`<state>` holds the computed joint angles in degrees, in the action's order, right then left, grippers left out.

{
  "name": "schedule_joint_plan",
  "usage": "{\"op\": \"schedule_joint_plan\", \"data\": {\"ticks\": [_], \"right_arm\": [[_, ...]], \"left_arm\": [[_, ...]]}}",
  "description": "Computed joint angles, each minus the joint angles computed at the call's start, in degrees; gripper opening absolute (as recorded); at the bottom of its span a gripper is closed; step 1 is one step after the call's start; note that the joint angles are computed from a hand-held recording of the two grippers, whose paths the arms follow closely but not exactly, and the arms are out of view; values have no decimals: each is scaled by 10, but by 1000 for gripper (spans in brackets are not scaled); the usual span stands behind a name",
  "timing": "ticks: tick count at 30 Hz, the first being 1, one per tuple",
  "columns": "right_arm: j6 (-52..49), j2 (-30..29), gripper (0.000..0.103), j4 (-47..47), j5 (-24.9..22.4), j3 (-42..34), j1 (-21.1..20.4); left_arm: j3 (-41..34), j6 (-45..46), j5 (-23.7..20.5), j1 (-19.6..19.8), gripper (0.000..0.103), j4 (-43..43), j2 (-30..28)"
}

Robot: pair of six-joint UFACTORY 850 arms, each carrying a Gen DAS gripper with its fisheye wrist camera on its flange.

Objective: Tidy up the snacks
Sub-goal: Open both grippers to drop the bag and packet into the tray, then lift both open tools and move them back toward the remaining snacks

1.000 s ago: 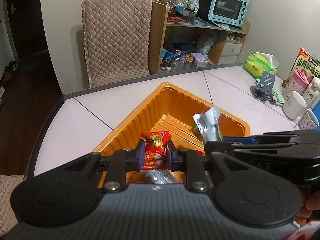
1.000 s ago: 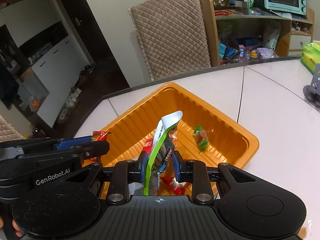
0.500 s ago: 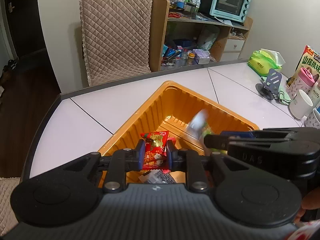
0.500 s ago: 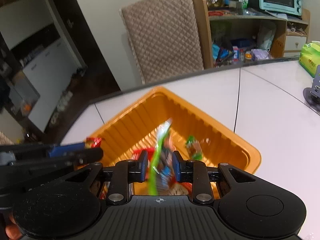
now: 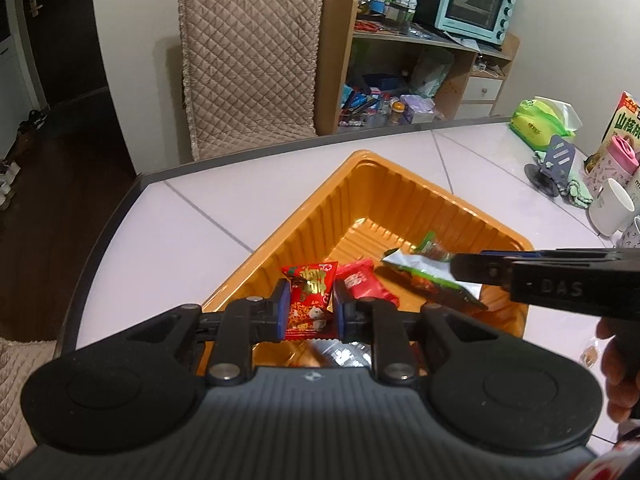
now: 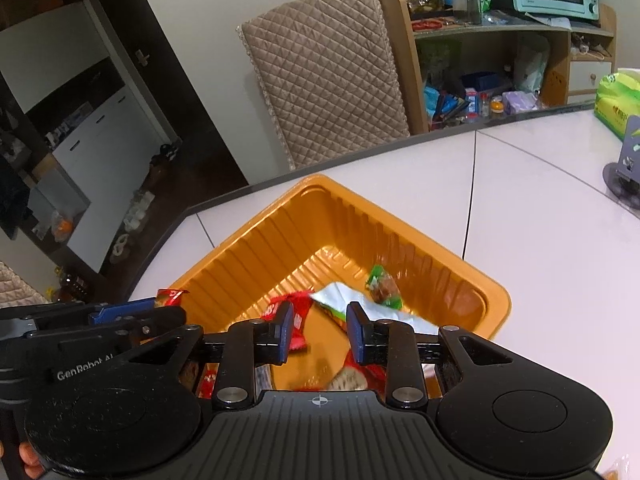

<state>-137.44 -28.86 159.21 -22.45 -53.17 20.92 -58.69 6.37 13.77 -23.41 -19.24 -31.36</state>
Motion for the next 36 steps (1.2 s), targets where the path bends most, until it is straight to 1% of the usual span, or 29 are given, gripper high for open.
{"op": "schedule_joint_plan", "data": {"ticks": [3, 9, 13, 14, 15, 19, 20, 22, 23, 26, 28, 32, 34, 36], "right_arm": [[12, 4, 30, -10, -3, 7, 0], [17, 13, 30, -16, -4, 18, 2], [20, 20, 32, -21, -7, 25, 4], [20, 23, 33, -20, -9, 28, 4], [20, 25, 34, -21, -12, 30, 4], [9, 39, 54, -10, -27, 47, 6], [3, 43, 57, -5, -32, 53, 7], [-7, 52, 59, 0, -37, 62, 9], [-10, 56, 60, 1, -38, 66, 9], [-18, 69, 63, 6, -43, 80, 12], [-19, 78, 64, 7, -44, 87, 13], [-28, 97, 68, 22, -49, 108, 18], [-27, 108, 69, 22, -50, 118, 19], [-25, 119, 69, 23, -51, 130, 20]], "left_arm": [[7, 20, -1, 2, 20, -22, 4], [15, 34, 0, 5, 20, -40, 10], [23, 52, 8, 4, 22, -60, 16], [24, 60, 7, 4, 26, -69, 17], [26, 58, 8, 3, 28, -68, 19], [41, 51, 14, 1, 32, -67, 33], [46, 45, 14, 0, 33, -64, 38], [59, 15, 15, -1, 34, -41, 51], [65, 7, 16, -2, 37, -35, 57], [84, 34, 22, -9, 43, -73, 75], [96, 39, 24, -13, 48, -83, 88], [121, 25, 25, -18, 53, -85, 116], [135, 34, 28, -23, 53, -100, 131], [145, 52, 28, -29, 58, -124, 143]]}}
